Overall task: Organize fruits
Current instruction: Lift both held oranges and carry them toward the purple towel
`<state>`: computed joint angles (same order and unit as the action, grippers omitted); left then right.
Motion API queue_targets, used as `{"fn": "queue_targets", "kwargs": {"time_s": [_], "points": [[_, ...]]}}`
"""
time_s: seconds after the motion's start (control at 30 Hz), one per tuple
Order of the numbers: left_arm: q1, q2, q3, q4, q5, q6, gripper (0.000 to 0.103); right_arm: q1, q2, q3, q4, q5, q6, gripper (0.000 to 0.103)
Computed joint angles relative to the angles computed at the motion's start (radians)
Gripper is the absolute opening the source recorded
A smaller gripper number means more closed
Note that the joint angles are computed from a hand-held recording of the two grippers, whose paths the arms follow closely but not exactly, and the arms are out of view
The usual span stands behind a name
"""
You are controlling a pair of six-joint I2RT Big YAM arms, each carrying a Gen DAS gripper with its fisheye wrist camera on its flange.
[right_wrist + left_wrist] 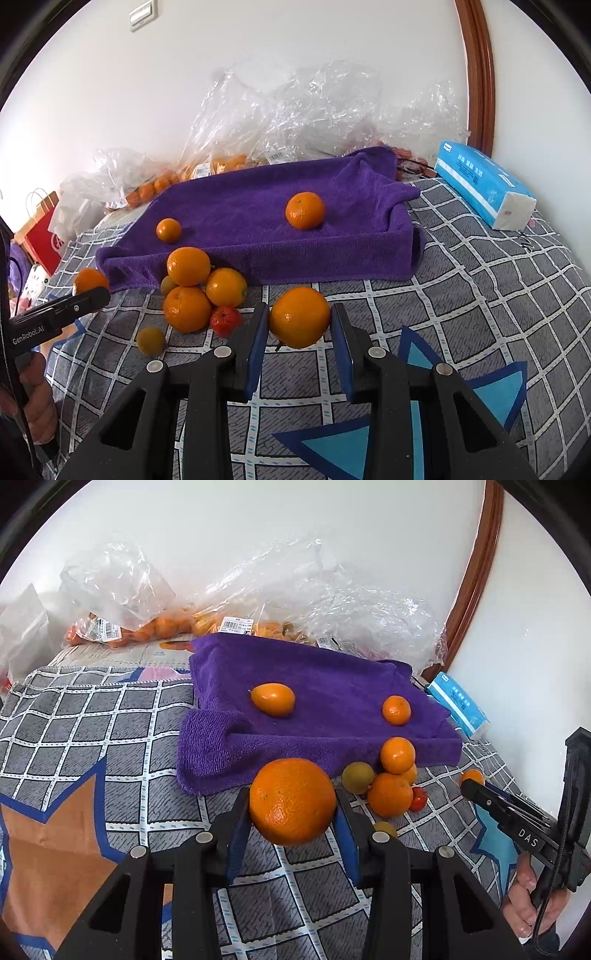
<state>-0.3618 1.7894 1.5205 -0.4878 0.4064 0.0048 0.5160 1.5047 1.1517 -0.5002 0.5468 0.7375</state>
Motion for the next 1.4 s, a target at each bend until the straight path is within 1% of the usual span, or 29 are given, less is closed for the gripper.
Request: {"fn": "queue_targets", "kwargs": {"time_s": [0.23, 0.4, 0.57, 0.87, 1.17, 1.27, 1.4], "points": [[0.001, -0.011, -0.014, 0.02, -0.01, -0.003, 0.04, 0.004, -0.008, -0.01, 0.02, 0.005, -0.009, 0.034], [0.001, -0.037, -0.053, 0.085, 0.002, -0.005, 0.04, 0.011, -0.024, -0.028, 0.05, 0.017, -0.012, 0.034], [-0.002, -0.048, -0.067, 0.106, -0.002, 0.004, 0.04, 0.012, -0.028, -0.033, 0.058, 0.023, -0.01, 0.034], [0.008, -0.059, -0.085, 0.163, -0.02, -0.059, 0.04, 0.024, -0.037, -0.044, 0.081, 0.048, -0.025, 0.034], [0.012, -0.062, -0.09, 0.182, -0.025, -0.076, 0.04, 0.031, -0.04, -0.048, 0.085, 0.073, -0.015, 0.034], [0.014, -0.063, -0.09, 0.181, -0.023, -0.079, 0.04, 0.031, -0.046, -0.055, 0.098, 0.072, -0.017, 0.034], [0.016, -0.067, -0.095, 0.191, -0.03, -0.082, 0.04, 0.031, -0.046, -0.051, 0.089, 0.057, -0.012, 0.034]]}}
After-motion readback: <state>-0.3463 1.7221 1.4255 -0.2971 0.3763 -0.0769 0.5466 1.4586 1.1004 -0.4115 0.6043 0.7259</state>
